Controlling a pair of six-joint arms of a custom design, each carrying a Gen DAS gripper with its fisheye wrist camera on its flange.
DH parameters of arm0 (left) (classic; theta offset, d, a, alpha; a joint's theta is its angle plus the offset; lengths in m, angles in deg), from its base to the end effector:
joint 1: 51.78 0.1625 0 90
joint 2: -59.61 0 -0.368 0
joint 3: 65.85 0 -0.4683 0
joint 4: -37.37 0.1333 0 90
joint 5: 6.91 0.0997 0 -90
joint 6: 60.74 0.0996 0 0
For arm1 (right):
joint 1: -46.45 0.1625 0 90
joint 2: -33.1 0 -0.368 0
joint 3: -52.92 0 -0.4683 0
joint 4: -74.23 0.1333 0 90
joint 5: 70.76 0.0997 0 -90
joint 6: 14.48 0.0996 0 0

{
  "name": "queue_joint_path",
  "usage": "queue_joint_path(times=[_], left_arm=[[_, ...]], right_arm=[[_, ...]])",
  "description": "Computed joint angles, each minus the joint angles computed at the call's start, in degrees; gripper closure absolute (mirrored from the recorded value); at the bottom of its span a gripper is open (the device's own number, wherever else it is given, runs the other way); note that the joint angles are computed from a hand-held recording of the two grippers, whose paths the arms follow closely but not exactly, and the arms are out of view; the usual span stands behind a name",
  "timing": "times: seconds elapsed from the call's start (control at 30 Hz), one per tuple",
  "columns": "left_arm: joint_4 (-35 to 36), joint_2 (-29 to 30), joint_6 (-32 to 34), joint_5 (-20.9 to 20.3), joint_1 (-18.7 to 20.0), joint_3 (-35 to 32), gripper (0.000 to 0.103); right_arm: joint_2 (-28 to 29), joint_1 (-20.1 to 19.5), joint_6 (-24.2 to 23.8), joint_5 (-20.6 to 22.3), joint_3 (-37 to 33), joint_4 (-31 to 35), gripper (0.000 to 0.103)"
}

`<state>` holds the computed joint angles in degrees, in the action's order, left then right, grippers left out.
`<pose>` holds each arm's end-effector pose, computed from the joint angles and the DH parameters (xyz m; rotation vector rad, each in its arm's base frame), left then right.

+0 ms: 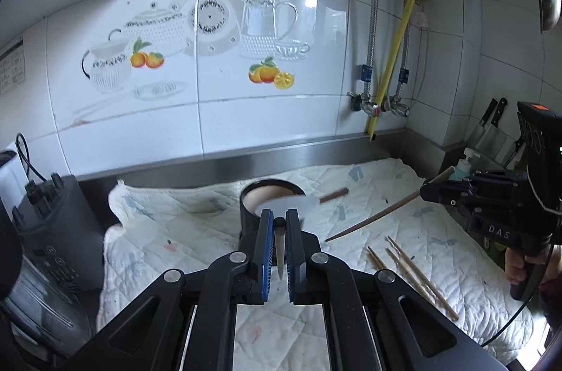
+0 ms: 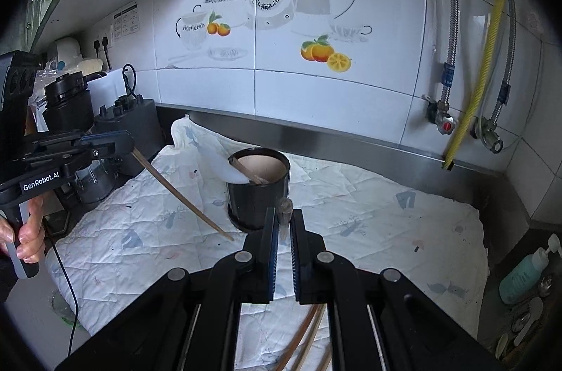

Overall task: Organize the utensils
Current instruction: 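Carry both chopsticks to the black holder and lower them in, then open both tools and withdraw them from the black holder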

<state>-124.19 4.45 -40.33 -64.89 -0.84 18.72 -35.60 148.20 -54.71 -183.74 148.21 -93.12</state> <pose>-0.3273 -0.6987 0.2389 1.0039 2.3171 -1.0712 0.2322 -0.6529 0.3150 0.8355 -2.2367 0.9740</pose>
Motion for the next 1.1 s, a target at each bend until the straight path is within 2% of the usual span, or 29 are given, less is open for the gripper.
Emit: queue_joint_path(times=[0.23, 0.47, 0.57, 0.77, 1.1], left_arm=[[-1.68, 2.02, 3.87, 1.42, -0.60, -5.97, 0.097], [-1.16, 7.34, 6.89, 1.26, -0.70, -16.72, 0.097], [-0.54, 9.68, 7.06, -0.38, -0.39, -21.19, 0.097], [0.25, 14.02, 6.94, -2.88, 0.31, -27.93, 0.097], [2.92, 19.30, 7.07, -4.16, 0.82, -35.46, 0.097]], right_arm=[[2.99, 1.62, -1.83, -0.19, -6.30, 2.07, 0.094], [6.72, 2.86, -3.15, 0.73, -12.97, 4.54, 0.094], [8.40, 2.87, -2.84, 1.55, -15.50, 6.31, 0.094], [11.98, 2.83, -3.63, 0.48, -19.66, 8.71, 0.094], [14.67, 1.82, -2.59, -1.07, -22.55, 13.12, 0.094]])
